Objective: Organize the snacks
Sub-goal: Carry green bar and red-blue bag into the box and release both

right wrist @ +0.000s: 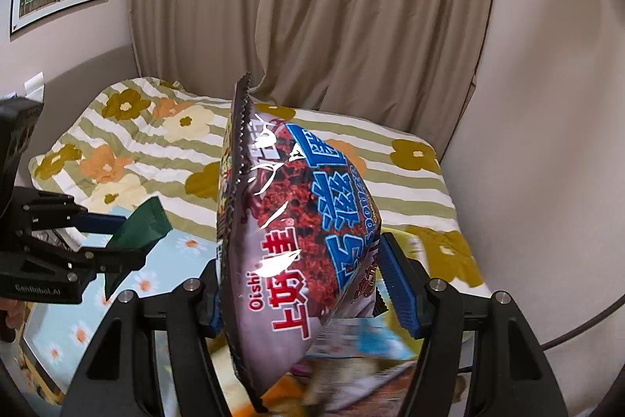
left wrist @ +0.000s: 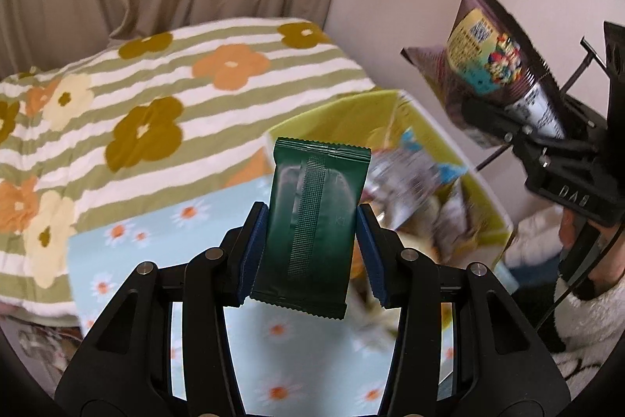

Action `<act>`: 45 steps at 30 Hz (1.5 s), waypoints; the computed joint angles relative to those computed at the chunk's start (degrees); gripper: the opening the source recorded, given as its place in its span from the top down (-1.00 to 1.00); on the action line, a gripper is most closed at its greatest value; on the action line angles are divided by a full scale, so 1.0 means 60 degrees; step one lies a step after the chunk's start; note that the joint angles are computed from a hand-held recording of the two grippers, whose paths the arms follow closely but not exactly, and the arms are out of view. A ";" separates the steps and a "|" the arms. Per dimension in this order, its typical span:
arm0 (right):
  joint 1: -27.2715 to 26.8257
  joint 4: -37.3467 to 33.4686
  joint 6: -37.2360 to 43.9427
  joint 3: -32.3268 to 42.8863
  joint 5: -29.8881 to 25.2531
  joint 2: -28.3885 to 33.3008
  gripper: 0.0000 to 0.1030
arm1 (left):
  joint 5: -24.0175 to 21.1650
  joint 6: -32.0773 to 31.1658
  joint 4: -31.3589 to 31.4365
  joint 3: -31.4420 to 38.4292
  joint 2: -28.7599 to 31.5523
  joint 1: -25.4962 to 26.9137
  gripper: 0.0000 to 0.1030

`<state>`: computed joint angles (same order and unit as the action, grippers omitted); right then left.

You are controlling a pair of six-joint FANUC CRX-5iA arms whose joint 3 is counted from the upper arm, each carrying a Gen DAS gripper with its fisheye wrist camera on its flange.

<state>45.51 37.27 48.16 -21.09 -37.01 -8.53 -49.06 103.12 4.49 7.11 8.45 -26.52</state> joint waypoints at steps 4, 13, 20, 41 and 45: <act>-0.0489 -0.0826 0.1004 0.0211 0.0016 0.0075 -0.18 | -0.0251 0.0531 -0.0088 0.1126 0.0959 -0.0373 0.18; -0.1215 -0.1709 0.1717 0.0811 -0.0030 0.0765 -0.18 | -0.1020 0.0096 0.0580 0.3191 0.3058 -0.0271 0.18; -0.1384 -0.2014 0.1933 0.1276 -0.0258 0.1363 -0.18 | -0.1942 0.0387 -0.0057 0.4424 0.3951 -0.0321 -0.98; -0.1282 0.0450 0.1859 0.0404 0.0624 0.1649 -0.99 | -0.1035 0.2282 -0.1077 0.1909 0.1667 -0.0369 -0.99; -0.1270 0.0918 0.1303 -0.0472 0.1366 0.0981 -0.99 | -0.0941 0.2810 -0.1432 0.1508 0.1280 -0.0519 -0.99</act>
<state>37.89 42.78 55.98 -23.93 -28.82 -2.65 -54.71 119.98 -4.10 16.16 16.13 -29.63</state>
